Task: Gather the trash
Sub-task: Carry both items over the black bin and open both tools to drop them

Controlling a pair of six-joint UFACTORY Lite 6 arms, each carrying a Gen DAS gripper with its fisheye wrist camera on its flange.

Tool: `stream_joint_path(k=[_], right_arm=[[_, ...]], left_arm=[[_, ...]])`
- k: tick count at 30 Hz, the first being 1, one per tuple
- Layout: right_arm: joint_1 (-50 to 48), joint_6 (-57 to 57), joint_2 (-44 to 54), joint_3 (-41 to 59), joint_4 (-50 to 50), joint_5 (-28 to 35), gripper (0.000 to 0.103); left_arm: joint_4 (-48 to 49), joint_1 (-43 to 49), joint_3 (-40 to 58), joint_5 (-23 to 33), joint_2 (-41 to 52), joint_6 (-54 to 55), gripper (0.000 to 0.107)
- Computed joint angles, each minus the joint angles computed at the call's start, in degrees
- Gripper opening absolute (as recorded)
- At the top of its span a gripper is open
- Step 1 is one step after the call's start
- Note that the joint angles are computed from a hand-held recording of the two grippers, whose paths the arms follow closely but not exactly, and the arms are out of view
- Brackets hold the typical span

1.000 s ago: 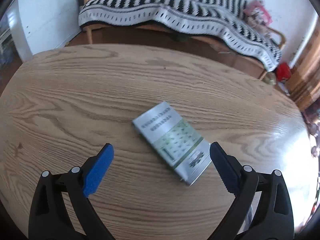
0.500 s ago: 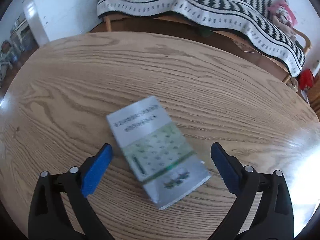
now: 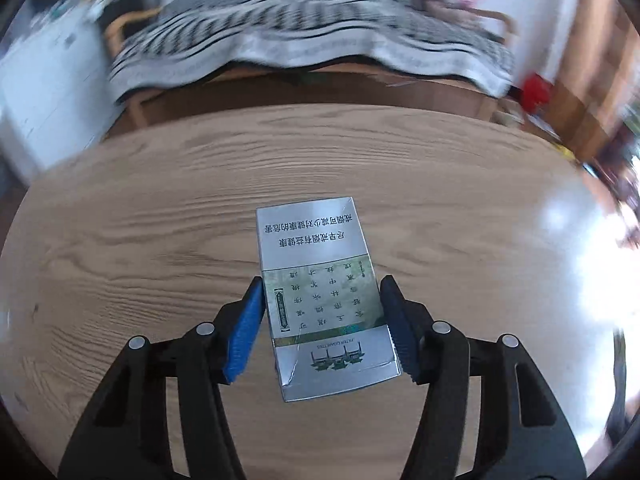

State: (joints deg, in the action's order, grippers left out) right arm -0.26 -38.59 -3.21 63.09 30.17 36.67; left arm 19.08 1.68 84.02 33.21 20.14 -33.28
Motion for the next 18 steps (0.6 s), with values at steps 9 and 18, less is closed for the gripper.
stream_joint_path(k=[9, 18], right_arm=[[-38.16, -17.18, 6.11, 4.84, 8.27, 5.4, 0.015], [-56.68, -17.96, 29.11, 22.91, 5.76, 13.1, 0.015]], left_arm=[[4.7, -32.52, 11.52, 3.08, 4.17, -9.14, 0.057], [2.05, -54.77, 47.58, 9.2, 33.48, -6.31, 0.057]])
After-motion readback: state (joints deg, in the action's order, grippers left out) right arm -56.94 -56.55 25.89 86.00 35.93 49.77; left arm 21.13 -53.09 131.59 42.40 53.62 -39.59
